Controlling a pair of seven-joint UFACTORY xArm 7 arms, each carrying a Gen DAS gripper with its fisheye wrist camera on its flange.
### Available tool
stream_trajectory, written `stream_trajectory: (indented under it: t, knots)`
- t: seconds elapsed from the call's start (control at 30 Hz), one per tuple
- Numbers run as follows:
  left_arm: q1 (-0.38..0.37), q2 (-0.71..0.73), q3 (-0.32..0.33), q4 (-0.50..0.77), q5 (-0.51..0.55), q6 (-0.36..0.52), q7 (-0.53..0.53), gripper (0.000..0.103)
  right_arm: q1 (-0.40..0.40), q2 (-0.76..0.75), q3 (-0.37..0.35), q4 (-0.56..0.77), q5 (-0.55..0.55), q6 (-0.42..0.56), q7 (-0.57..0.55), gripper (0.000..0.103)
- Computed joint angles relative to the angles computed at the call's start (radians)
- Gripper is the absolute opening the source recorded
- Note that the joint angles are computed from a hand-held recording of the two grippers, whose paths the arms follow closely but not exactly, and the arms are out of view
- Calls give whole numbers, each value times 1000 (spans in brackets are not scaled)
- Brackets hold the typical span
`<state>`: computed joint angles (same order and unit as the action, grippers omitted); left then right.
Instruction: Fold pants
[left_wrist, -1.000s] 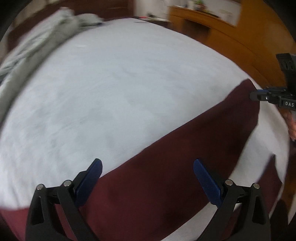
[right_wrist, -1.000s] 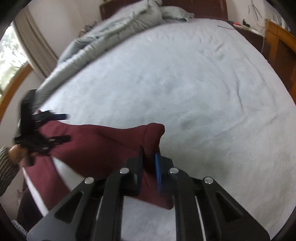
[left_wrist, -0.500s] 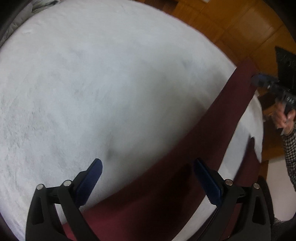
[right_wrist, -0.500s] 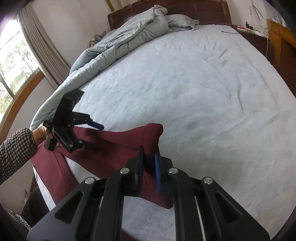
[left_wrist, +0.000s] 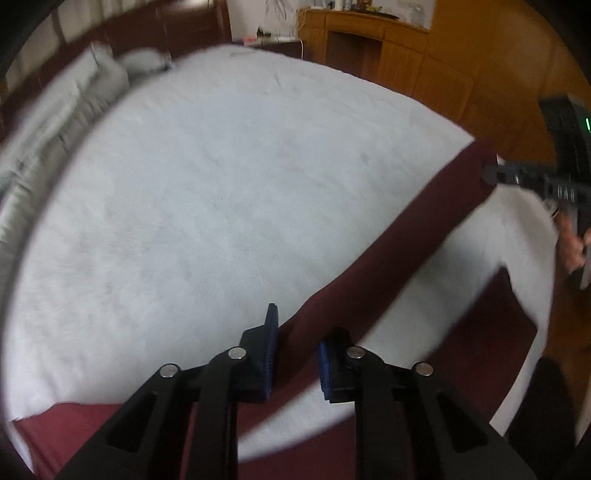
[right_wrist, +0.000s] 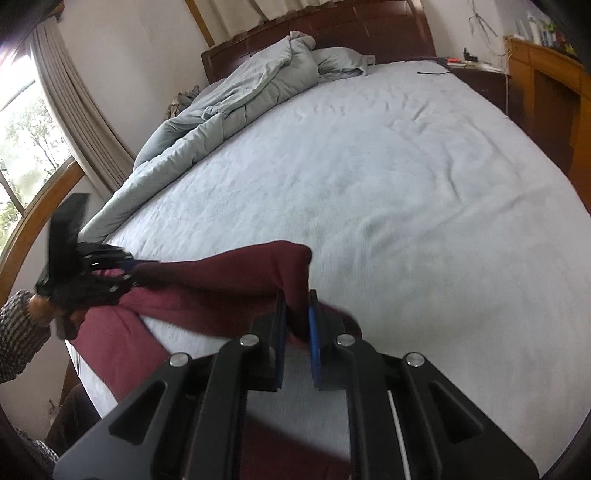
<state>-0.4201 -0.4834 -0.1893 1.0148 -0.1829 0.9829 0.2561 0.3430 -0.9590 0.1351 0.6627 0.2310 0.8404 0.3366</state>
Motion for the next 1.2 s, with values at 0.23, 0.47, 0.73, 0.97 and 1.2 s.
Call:
stream_trajectory:
  t: [0.23,0.47,0.73,0.97,1.2]
  knots:
    - [-66,-287,-104,-236,21,55,-177,19,42,-254,98,-92,19,250,158,5]
    - [-152,-518,-182,-431,52,68,-256,19,125,-409,203,-144,105,418,334,5]
    - [-204,-545,-161,-515,72,-1,-299,20,136,-468,231,-132,124,508,459,50]
    - [-211,-554,-147,-541,69,-34,-328,26,115,-427,177,-167,178,309,448,69]
    - [-221,-552,-127,-554,62,-63,-333,30,109,-415,166,-123,144,232,479,69]
